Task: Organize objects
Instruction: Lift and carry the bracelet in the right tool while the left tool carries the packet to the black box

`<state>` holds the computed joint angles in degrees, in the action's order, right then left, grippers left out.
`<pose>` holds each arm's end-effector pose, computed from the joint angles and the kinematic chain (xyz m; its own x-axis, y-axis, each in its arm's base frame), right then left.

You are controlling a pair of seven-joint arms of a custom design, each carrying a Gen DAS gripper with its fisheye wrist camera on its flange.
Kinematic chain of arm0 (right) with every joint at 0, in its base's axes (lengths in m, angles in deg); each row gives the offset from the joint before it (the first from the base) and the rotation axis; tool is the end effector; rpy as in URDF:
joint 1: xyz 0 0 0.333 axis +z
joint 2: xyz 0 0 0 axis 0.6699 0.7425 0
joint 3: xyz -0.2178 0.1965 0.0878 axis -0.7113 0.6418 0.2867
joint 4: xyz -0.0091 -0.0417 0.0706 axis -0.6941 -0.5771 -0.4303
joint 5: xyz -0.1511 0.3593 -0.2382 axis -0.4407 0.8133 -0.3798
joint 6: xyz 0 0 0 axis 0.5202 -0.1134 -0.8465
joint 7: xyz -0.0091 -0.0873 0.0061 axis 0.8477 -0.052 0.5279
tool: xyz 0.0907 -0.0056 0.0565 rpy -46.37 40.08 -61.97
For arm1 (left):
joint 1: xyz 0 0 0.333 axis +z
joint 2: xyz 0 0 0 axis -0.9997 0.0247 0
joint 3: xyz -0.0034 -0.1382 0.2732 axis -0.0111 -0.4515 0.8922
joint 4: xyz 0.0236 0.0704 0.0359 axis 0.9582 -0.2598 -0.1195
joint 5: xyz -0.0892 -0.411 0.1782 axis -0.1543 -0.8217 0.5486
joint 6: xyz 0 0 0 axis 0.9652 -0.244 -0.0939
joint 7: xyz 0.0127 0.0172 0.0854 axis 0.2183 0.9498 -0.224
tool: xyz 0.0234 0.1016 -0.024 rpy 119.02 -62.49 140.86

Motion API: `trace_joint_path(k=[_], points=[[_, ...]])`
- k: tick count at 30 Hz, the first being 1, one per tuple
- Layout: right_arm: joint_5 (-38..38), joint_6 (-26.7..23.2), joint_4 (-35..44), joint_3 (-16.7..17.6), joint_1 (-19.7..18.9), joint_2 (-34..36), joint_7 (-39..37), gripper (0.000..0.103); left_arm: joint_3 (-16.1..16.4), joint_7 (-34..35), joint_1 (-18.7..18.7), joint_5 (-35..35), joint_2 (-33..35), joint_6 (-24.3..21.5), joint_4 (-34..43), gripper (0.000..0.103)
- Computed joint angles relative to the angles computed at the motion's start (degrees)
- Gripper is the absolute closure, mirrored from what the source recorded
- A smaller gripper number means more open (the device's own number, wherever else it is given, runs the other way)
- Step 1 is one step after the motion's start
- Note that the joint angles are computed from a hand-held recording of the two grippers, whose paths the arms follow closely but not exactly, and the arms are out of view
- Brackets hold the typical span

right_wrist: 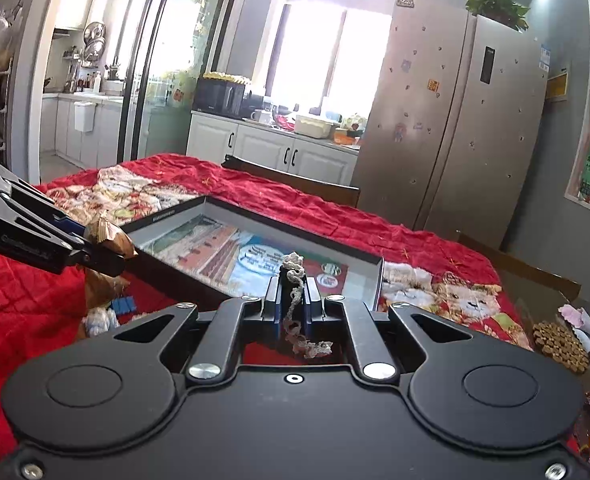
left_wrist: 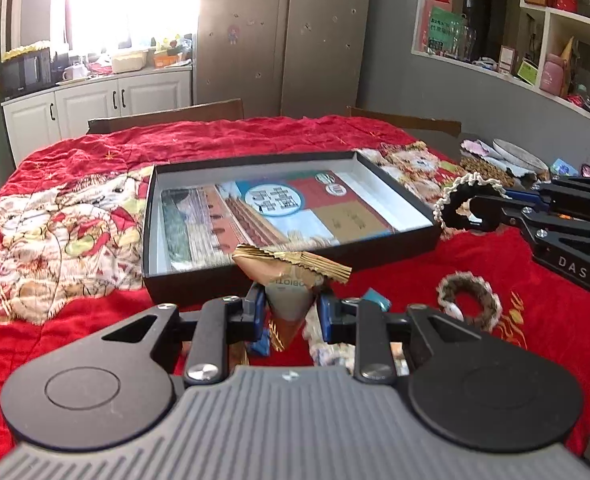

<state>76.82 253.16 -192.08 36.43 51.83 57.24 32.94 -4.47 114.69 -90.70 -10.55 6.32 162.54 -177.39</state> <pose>0.4758 0.1912 0.4456 0.4389 -0.8729 0.2131 -0.2532 -0.3477 -0.9028 0.4862 -0.1843 0.4526 -0.2143 -0.9735 0.0794 -0.5656 0.0574 -0.8227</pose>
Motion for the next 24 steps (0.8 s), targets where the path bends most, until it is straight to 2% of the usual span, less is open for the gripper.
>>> trace_joint_path(k=[3, 9, 11, 12, 13, 19, 22, 24], points=[[-0.28, 0.03, 2.1, -0.39, 0.26, 1.51, 0.14, 0.093, -1.75, -0.65, 2.37, 0.59, 1.03, 1.0, 1.4, 0.074], [-3.38, -1.13, 7.27, -3.29, 2.4, 5.06, 2.91, 0.093, -8.81, -2.77, 10.93, 2.4, 3.42, 2.27, 5.2, 0.073], [-3.9, -1.92, 9.11, -3.79, 2.79, 6.23, 4.05, 0.093, -8.88, -3.14, 11.46, 2.77, 4.84, 1.95, 6.91, 0.073], [-5.66, -2.4, 10.16, -5.04, 3.74, 6.9, 5.74, 0.093, -8.35, -3.11, 11.17, 3.04, 5.61, 1.7, 7.78, 0.073], [-7.13, -2.68, 11.18, -5.93, 4.35, 7.6, 7.15, 0.093, -9.14, -3.64, 12.27, 3.68, 6.3, 1.51, 8.71, 0.073], [-1.87, -3.58, 16.44, -2.74, 2.66, 12.23, 2.08, 0.093, -25.33, -12.75, 31.0, 13.16, 8.32, 0.74, 13.26, 0.073], [6.08, -3.86, 19.73, -1.8, 3.57, 15.43, -4.99, 0.093, -34.99, -18.4, 42.04, 19.16, 9.6, -0.26, 16.17, 0.073], [11.95, -4.06, 22.35, -2.7, 5.77, 17.8, -9.87, 0.093, -42.25, -22.7, 50.21, 23.47, 10.64, -0.98, 18.28, 0.073]])
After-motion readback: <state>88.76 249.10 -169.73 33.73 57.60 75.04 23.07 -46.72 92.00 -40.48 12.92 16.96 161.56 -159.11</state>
